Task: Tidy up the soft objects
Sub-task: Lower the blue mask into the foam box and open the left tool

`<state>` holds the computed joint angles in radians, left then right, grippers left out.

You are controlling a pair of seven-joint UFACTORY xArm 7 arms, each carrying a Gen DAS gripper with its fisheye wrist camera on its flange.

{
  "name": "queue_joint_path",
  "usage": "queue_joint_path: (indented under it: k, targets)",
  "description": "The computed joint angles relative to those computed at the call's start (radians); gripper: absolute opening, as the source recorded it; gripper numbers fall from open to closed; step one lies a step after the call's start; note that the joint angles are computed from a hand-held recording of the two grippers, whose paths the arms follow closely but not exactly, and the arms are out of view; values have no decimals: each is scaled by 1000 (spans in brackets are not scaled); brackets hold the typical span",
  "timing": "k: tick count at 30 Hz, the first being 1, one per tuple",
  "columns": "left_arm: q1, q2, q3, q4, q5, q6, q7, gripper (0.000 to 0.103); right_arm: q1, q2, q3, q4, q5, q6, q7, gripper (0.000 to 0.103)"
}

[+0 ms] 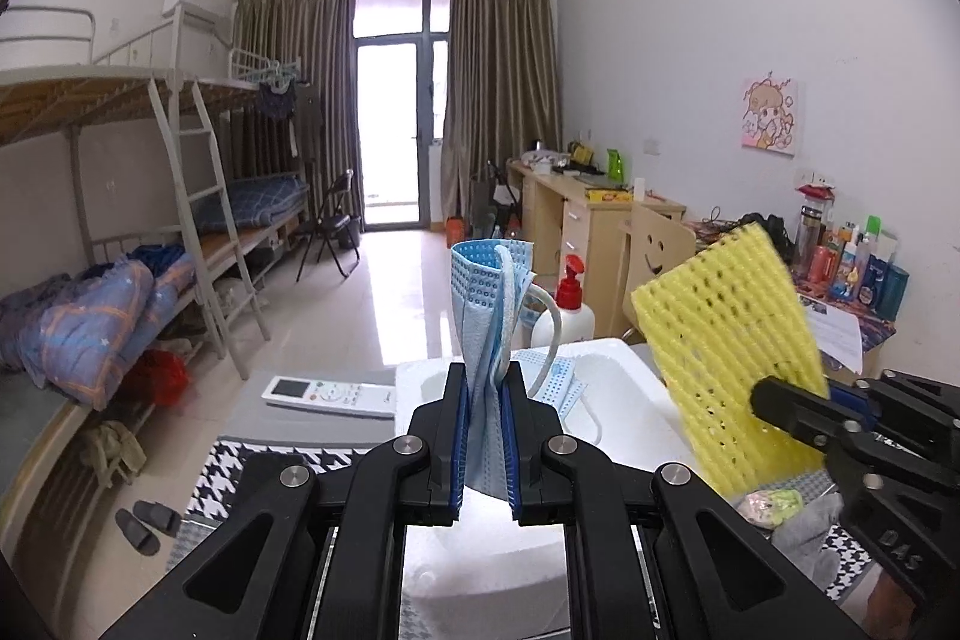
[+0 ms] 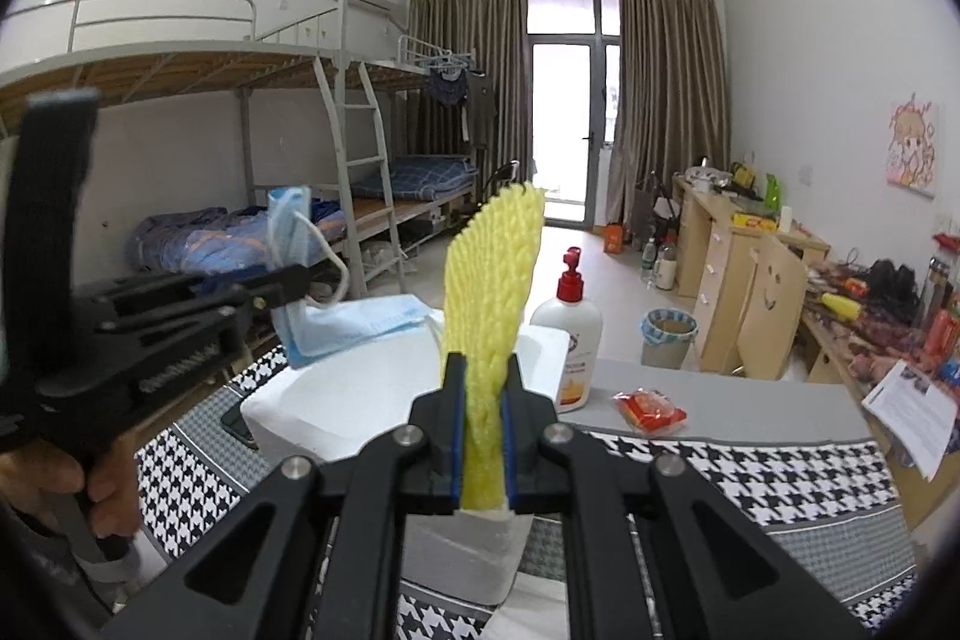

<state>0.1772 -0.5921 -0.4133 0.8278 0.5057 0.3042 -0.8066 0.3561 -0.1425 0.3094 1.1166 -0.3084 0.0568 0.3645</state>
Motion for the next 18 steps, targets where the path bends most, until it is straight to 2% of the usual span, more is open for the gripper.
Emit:
queue_joint_path:
  k: [6,13,18]
  targets:
    - [7,73,-22,54,22,16,-19,11,-61,-36,34,-22,-60,-2,74,13]
    - [-34,156,-22,119,77,53,-60,11,-129,-94,63,-74,-87,5,134,13]
    - [-88,193,7,144,109,85,-92,11,-139,-105,65,-87,-82,19,139,13]
